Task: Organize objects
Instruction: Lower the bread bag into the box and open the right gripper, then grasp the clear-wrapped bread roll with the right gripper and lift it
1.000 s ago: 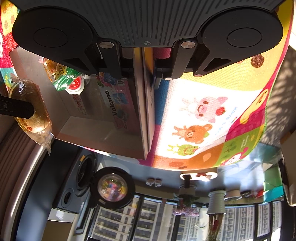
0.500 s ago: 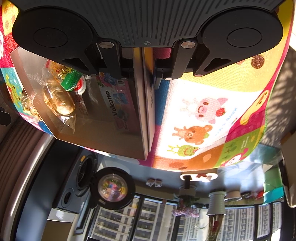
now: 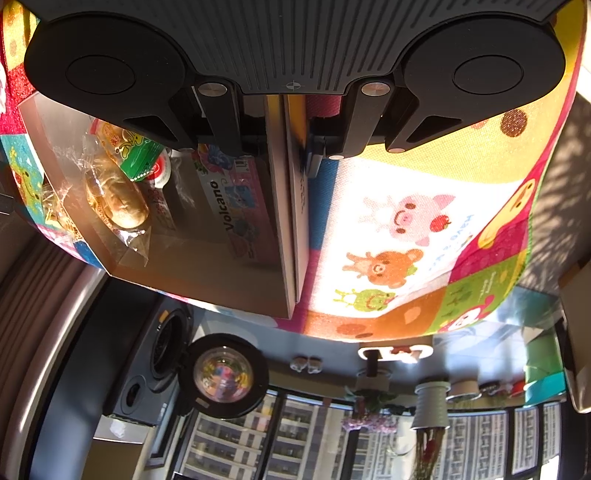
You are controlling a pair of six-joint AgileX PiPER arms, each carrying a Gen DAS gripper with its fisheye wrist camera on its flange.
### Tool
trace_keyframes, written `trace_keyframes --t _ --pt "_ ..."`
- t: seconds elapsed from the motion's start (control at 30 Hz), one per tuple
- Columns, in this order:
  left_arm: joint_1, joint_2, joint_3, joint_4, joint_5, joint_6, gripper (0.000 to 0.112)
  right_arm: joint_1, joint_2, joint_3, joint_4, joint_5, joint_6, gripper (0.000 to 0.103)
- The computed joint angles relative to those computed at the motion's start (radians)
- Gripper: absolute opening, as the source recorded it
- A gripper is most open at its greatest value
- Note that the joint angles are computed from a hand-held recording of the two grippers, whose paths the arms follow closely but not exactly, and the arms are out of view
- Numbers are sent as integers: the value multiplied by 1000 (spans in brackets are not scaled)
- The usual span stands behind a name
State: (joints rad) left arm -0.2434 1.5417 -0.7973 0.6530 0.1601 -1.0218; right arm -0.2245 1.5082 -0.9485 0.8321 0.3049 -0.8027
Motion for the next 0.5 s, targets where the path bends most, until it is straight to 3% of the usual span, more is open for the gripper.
trace_keyframes --t 0.1,0.3,0.5 --pt "1 0 0 -7 0 11 16 -12 26 -7 8 8 -10 78" --pt "2 -1 -1 -17 1 21 16 7 36 -10 163 71 -162 78" --pt "6 -1 -3 -54 1 61 16 114 122 -122 61 64 -36 81"
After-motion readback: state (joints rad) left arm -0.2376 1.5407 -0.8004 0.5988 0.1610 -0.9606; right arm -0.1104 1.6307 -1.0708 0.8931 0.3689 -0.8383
